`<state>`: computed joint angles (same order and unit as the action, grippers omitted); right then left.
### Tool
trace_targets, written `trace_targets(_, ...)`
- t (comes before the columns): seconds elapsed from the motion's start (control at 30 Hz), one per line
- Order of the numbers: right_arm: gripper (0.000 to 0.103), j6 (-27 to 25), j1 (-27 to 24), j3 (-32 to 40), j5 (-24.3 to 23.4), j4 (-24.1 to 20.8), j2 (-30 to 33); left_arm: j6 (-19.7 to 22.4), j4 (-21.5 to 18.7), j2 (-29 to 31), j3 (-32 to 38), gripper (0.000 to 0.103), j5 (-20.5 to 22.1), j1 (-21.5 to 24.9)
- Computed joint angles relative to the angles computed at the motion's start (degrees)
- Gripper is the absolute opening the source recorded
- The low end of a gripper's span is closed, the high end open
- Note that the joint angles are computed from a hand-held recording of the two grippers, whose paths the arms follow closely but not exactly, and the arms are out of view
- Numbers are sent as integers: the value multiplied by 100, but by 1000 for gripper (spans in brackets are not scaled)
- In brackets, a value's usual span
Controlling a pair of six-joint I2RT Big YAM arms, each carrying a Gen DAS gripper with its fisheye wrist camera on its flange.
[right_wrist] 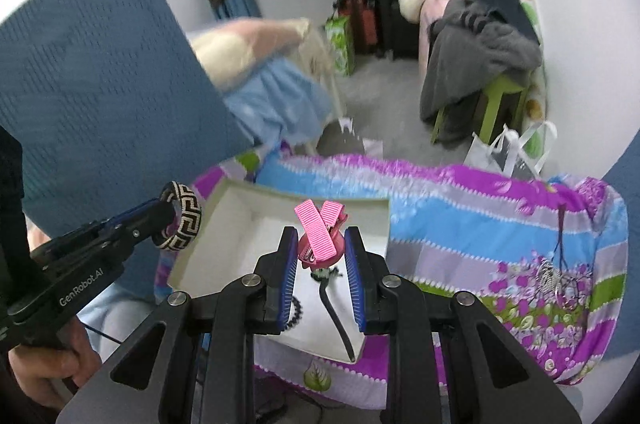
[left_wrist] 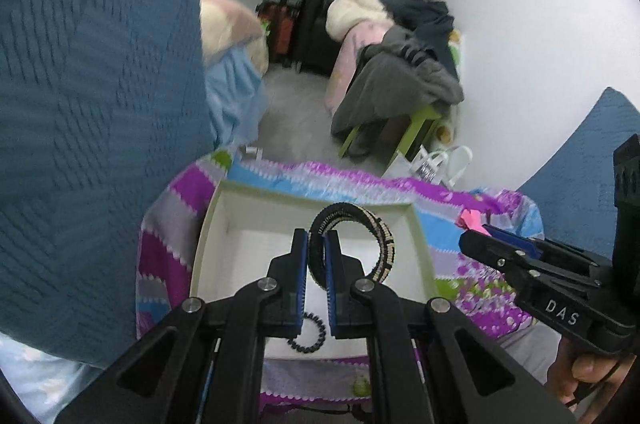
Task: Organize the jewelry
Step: 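Carry the clip and bangle into the box and open both grippers, then lift both grippers out of the box back toward the jewelry pile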
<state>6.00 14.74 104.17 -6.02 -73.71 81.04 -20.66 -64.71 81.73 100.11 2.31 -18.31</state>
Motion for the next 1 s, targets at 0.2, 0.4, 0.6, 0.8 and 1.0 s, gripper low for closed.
trace_targets(0.2, 21, -76, 201, -265, 58, -112, 231, 6, 75, 112, -387, 6, 232, 180)
trace_targets(0.4, 21, -132, 294, -455, 96, -196, 430, 51, 110, 218, -609, 7, 262, 227)
trace_targets(0.6, 21, -213, 322, -610, 133, -224, 498, 29, 130, 251, -748, 7, 311, 267)
trace_targets(0.8, 23, -228, 314, -581, 174, -235, 468, -53, 168, 160, -706, 9, 387, 294)
trace_targets(1.0, 28, -275, 206, -408, 178, -208, 336, -135, 265, -36, -489, 54, 97, 129)
